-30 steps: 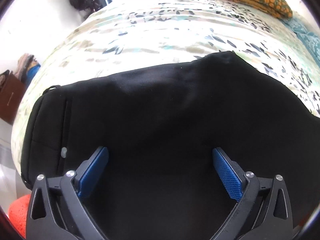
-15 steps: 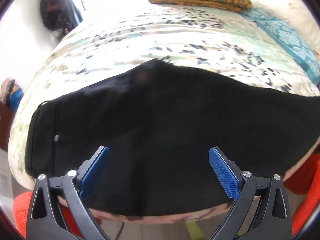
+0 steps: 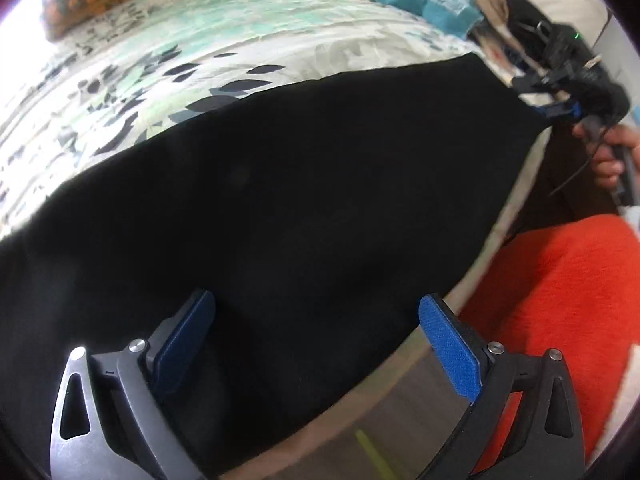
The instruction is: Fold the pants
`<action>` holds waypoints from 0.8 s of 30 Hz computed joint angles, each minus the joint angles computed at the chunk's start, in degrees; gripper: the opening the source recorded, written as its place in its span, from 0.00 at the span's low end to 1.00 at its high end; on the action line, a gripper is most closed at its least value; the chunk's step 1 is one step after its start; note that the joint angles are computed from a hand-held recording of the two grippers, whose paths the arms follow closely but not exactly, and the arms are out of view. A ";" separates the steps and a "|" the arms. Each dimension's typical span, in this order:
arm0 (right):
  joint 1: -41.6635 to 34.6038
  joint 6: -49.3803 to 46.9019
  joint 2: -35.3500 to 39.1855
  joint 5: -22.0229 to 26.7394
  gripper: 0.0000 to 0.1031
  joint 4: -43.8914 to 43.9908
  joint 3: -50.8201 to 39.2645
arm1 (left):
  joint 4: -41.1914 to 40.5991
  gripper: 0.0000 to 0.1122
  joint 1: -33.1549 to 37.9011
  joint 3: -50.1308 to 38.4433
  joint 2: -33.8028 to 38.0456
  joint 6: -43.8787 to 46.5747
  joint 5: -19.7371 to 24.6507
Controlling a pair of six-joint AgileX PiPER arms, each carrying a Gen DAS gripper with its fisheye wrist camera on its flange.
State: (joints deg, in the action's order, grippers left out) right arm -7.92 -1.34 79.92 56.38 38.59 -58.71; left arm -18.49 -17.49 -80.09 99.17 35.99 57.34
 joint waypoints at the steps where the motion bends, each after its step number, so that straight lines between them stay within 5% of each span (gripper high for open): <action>1: -0.80 -1.59 -0.27 0.18 0.76 1.94 0.77 | 1.08 0.90 -1.85 0.80 -1.32 -0.94 -0.65; 4: -2.98 -5.20 -1.49 1.14 0.76 5.75 2.17 | -7.55 0.88 1.09 -3.29 -1.79 -0.87 6.68; 7: -6.14 -9.53 -2.39 2.20 0.76 10.71 4.01 | -10.10 0.89 -0.48 -3.06 -2.35 0.15 5.48; 9: -6.33 -9.78 -1.26 2.63 0.76 11.09 4.42 | -4.39 0.87 -4.10 -3.86 1.87 -0.71 7.01; 11: -5.32 -10.04 -0.38 3.16 0.76 10.51 3.50 | -2.17 0.87 -5.43 -1.21 -0.32 0.76 3.34; 14: -6.11 -13.92 -0.46 5.70 0.76 14.42 2.90 | -6.65 0.87 -3.25 -2.89 -0.35 -0.25 7.33; 18: -4.69 -7.68 1.08 2.05 0.72 8.07 2.63 | -4.04 0.87 -4.10 -2.13 0.01 -1.77 4.65; 20: -5.34 -9.51 1.04 0.22 0.73 11.95 4.30 | -3.79 0.87 -3.81 -2.71 0.17 -1.50 4.90; 21: -4.80 -10.62 1.24 0.21 0.70 12.92 4.03 | -3.83 0.87 -3.75 -2.68 -0.02 -1.77 5.02; 22: -3.87 -11.80 1.66 0.51 0.48 13.60 3.54 | -3.94 0.87 -3.32 -3.17 0.40 -1.63 5.25; 23: -2.43 -11.45 2.36 0.88 0.11 12.55 2.57 | -3.91 0.87 -3.16 -3.25 0.59 -1.67 5.20; 24: -0.85 -10.21 2.85 0.65 0.11 11.36 1.89 | -3.71 0.87 -2.96 -3.37 0.52 -1.89 5.36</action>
State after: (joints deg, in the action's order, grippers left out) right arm -8.77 -11.55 82.78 57.04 49.95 -56.81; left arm -22.19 -20.45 -83.46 99.69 34.10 62.69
